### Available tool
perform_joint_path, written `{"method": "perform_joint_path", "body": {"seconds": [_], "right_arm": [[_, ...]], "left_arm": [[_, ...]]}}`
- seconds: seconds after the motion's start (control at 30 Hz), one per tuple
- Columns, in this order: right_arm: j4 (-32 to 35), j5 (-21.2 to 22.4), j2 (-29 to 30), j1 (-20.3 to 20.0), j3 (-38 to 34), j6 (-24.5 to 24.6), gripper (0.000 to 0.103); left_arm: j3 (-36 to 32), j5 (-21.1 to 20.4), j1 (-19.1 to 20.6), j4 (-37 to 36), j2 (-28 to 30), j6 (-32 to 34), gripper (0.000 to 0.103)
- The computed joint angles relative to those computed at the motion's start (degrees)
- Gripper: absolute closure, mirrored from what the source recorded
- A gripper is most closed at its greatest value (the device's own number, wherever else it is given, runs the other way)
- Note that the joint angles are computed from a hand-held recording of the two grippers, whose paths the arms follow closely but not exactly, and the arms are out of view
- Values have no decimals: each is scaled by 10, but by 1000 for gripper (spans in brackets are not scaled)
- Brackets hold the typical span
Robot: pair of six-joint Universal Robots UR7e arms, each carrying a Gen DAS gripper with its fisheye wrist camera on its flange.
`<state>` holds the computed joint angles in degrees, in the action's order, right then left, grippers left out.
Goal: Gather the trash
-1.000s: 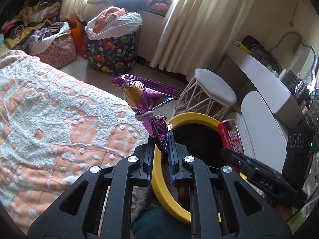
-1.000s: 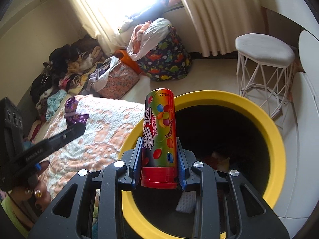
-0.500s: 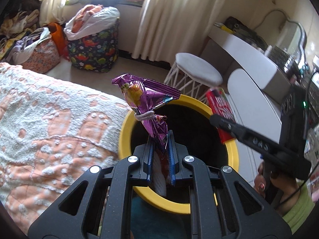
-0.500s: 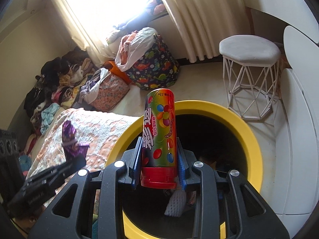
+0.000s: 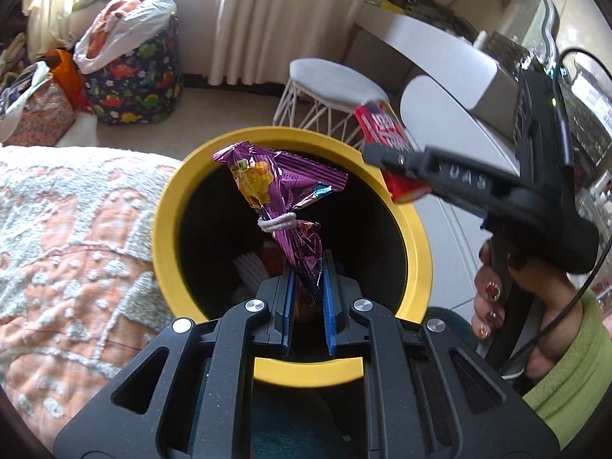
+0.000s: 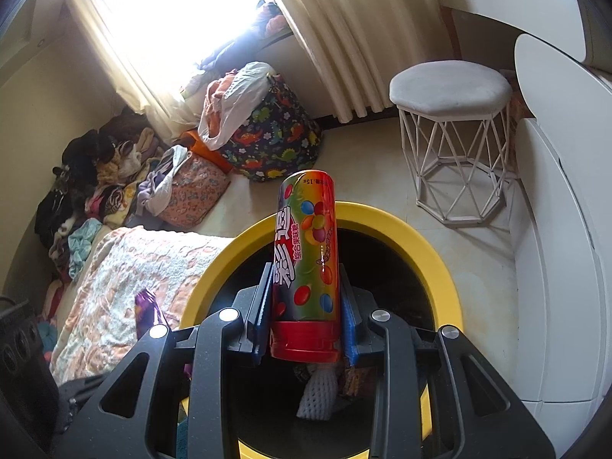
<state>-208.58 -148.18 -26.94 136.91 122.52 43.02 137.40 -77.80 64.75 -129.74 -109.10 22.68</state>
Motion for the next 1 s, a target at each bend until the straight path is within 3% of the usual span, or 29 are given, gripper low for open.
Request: {"method": "perform_joint_path", "body": {"seconds": [0.2, 0.27, 0.33, 0.37, 0.47, 0.7, 0.8, 1.0], "right_arm": [[-1, 3, -3, -3, 7, 7, 73], [5, 3, -5, -3, 10, 22, 70], [13, -4, -6, 0, 11, 37, 57], [16, -7, -6, 2, 11, 45, 56], [35, -13, -11, 7, 13, 67, 54], [91, -37, -23, 26, 16, 115, 40], [111, -52, -22, 41, 10, 124, 29], [142, -99, -10, 75, -11, 132, 12]], "left_arm": [[-2, -3, 4, 22, 18, 2, 95], [-4, 2, 5, 26, 25, 2, 95], [-2, 8, 2, 29, 32, 2, 95], [0, 12, -1, 26, 34, 3, 93], [1, 20, -3, 24, 42, -2, 66], [9, 34, -3, 3, 24, -6, 28], [8, 40, 0, -8, 12, -9, 13], [11, 58, 7, -35, -21, 1, 11]]}}
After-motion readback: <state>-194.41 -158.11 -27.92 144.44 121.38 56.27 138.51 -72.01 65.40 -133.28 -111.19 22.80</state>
